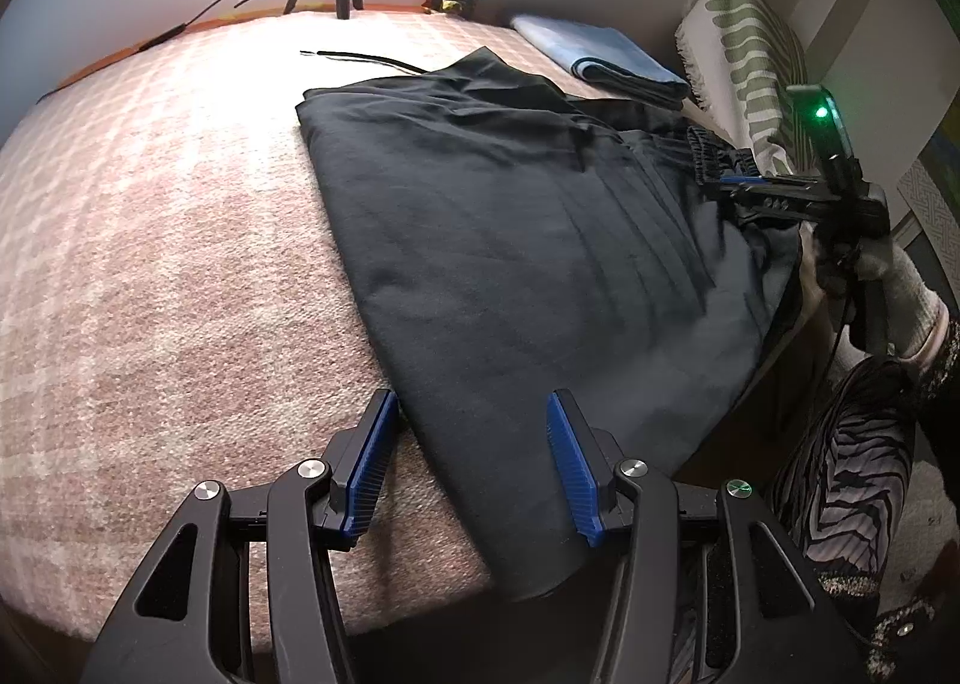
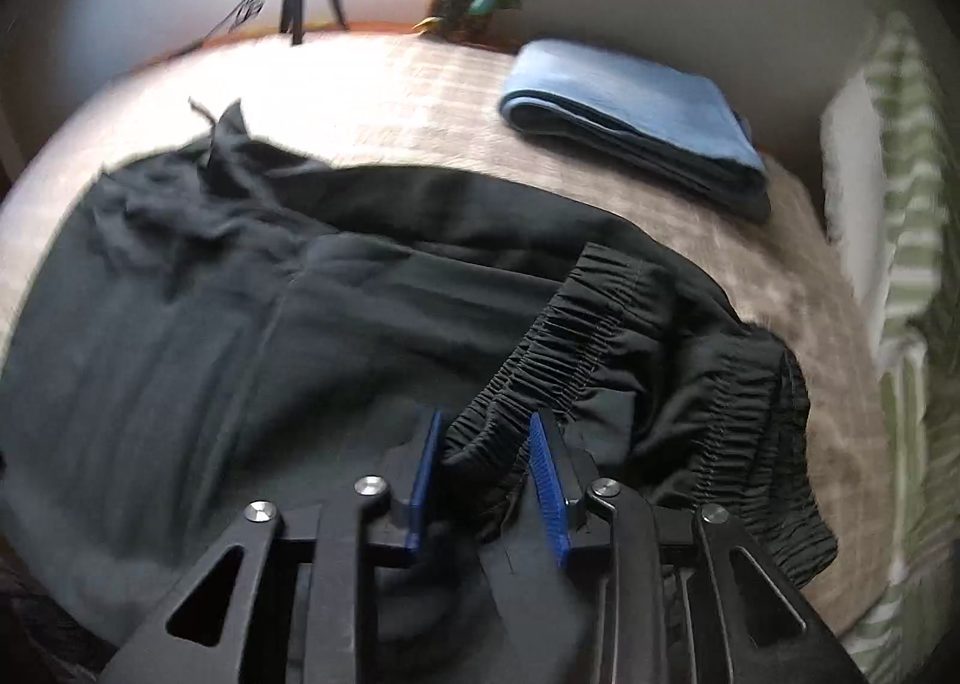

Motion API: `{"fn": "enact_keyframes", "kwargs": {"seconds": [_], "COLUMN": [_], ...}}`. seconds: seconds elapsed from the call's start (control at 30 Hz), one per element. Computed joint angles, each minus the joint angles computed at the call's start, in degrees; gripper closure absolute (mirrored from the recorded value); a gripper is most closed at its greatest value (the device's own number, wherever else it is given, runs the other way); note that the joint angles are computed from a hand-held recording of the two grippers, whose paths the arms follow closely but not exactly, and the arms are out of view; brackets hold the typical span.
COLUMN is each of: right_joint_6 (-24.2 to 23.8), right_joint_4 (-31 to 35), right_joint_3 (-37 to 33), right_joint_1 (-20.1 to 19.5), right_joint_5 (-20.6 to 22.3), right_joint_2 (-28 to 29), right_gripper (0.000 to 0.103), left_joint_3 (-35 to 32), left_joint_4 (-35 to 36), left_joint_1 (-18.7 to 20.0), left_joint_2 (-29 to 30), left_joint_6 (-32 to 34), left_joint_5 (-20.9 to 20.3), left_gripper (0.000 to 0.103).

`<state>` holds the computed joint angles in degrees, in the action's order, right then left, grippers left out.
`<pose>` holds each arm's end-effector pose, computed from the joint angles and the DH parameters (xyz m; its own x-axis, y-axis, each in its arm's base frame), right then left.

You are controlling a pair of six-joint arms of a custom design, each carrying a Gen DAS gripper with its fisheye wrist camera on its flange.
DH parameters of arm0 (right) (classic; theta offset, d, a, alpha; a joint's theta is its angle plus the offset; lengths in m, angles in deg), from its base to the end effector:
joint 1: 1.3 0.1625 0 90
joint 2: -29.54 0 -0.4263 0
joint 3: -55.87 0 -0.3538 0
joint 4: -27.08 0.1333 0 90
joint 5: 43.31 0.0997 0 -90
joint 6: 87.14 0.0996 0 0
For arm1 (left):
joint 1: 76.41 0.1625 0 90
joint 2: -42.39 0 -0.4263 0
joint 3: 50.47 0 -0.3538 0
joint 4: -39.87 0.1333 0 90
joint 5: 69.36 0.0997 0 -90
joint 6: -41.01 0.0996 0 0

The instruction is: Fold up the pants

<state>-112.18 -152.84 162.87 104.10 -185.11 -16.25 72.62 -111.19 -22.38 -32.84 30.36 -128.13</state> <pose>0.2083 -0.5491 0.1519 -0.5324 -0.1769 0.8278 -0.5058 0.8506 -0.1435 -0.1220 -0.4830 0.2522 -0.8542 0.2538 -0.4539 0.4212 0.8495 -0.3177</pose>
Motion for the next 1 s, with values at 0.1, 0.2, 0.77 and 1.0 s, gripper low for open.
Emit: {"fn": "enact_keyframes", "kwargs": {"seconds": [0.1, 0.2, 0.77, 1.0], "right_joint_6": [4.4, 10.2, 9.0, 1.8], "right_joint_4": [0.1, 2.2, 1.1, -6.4], "right_joint_3": [2.7, 5.4, 5.5, 3.6], "right_joint_1": [-1.1, -2.7, 0.1, 1.1], "right_joint_5": [4.8, 9.9, 7.1, 1.5], "right_joint_2": [-5.3, -11.6, -12.0, -2.7], "right_gripper": [0.094, 0.095, 0.033, 0.038], "left_joint_3": [0.0, 0.0, 0.0, 0.0], "left_joint_4": [0.1, 0.0, 0.3, 0.2], "left_joint_1": [-0.1, 0.0, -0.1, -0.1], "left_joint_2": [0.1, 0.2, 0.0, 0.0], "left_joint_6": [-0.1, -0.1, -0.6, -0.5], "left_joint_5": [0.3, 0.1, 0.2, 0.1], "left_gripper": [0.053, 0.053, 0.053, 0.053]}}
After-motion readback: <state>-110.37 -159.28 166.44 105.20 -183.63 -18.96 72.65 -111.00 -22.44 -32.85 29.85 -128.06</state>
